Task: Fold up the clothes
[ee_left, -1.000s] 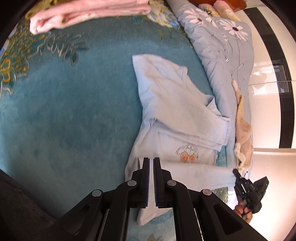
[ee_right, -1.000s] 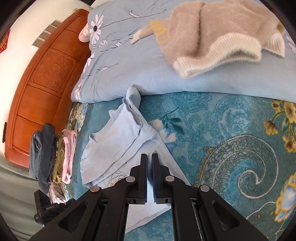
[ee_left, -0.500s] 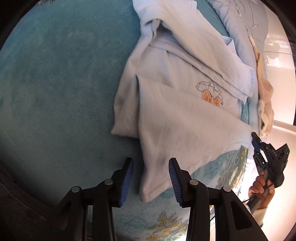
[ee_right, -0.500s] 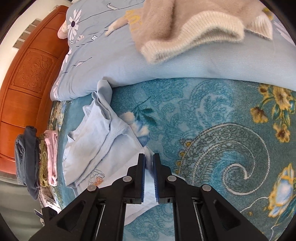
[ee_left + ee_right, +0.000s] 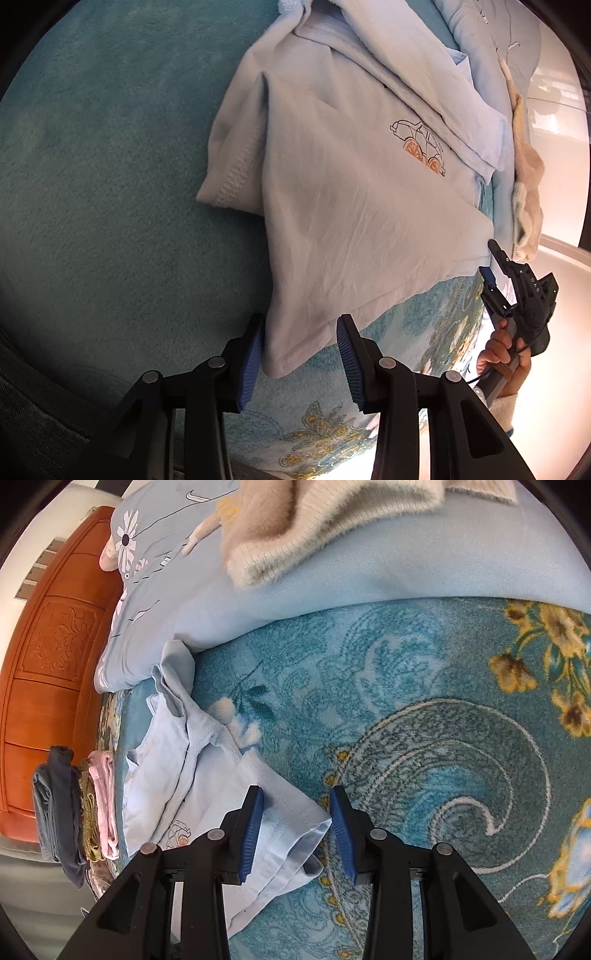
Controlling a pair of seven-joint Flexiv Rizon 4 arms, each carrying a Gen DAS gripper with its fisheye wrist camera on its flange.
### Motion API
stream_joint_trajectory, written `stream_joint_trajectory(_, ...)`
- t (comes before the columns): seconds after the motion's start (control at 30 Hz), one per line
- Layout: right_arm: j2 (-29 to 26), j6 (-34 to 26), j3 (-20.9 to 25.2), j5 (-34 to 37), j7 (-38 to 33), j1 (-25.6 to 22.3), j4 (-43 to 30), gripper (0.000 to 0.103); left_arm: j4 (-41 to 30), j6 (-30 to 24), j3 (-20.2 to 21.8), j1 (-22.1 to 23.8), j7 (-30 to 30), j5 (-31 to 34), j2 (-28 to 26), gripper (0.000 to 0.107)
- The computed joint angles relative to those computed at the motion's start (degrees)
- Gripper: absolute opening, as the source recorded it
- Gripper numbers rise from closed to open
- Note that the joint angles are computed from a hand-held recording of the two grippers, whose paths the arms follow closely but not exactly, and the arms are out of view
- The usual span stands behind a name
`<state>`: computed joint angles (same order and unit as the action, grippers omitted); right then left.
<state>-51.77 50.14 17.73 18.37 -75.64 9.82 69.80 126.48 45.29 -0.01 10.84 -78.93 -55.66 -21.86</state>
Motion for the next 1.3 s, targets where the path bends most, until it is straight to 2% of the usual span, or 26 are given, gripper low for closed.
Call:
stream_joint_trajectory(0.1,0.29,0.86,1.14,1.46,-0.91,-0.70,0.80,0.038,1.38,0.61,-0.40,-0.06,0.17,-2.98,0.77,0.038)
stream_joint_trajectory(0.13,0.67,1.56,1.70,2.25,-1.54,-1.12,1.35,0.034,1.84,0.55,-0.45,-0.05,0.22,-4.08,1.03,0.027)
stream_joint_trajectory(0.17,1.11,1.48,1.93,2.56,-1.86,-1.31,1.73,0.028,2.21,0.27,-0.43,-0.02,0.29,-4.92,1.30,0.013)
stream_joint_trajectory(0.2,1.58,0.79,2.11,2.53,-2.45,-1.47,2.00,0.013,2.58,0.07,-0.47,-0.03,0.72,-6.02,1.66,0.009)
stream_joint_trajectory(0.23,2.07,0.05,2.25,2.55,-3.07,-1.62,2.27,0.008,3.03,0.11,-0.61,-0.11,1.74,-7.68,2.28,0.006)
stream_joint_trajectory(0.33,4.60,1.69,4.68,5.64,-8.06,-3.64,4.61,0.005,4.79,0.36,-0.62,-0.64,6.28,-14.75,5.24,0.004)
stream_joint_trajectory(0.47,7.75,2.06,9.72,14.92,-15.73,-8.94,6.54,0.005,6.76,-0.42,1.15,-1.41,12.81,-23.88,10.38,0.004)
stream_joint_trajectory(0.6,9.37,0.61,12.20,23.75,-21.33,-12.03,5.40,0.005,6.40,1.10,3.50,-1.87,17.44,-27.72,13.69,0.004)
stream_joint_trajectory(0.67,8.73,-0.31,12.22,26.78,-22.33,-11.87,2.96,0.005,5.35,2.80,3.95,-1.93,18.70,-29.38,13.76,0.004)
stream_joint_trajectory(0.77,6.79,-2.21,9.86,27.86,-20.92,-8.90,-1.92,0.005,1.05,1.66,5.34,1.27,18.32,-29.10,10.10,0.003)
stream_joint_trajectory(0.93,-0.30,-6.35,4.16,22.16,-10.09,-1.03,-14.04,0.005,-4.12,2.19,3.99,4.31,18.00,-32.89,4.62,0.003)
stream_joint_trajectory(1.13,-11.70,-14.35,0.93,14.40,0.91,5.38,-32.32,0.005,-8.03,3.62,2.86,6.24,14.22,-24.79,-0.51,0.003)
stream_joint_trajectory(1.3,-15.08,-17.95,0.07,10.88,3.32,7.03,-37.30,0.005,-7.18,2.82,0.65,5.97,16.30,-23.00,-2.34,0.005)
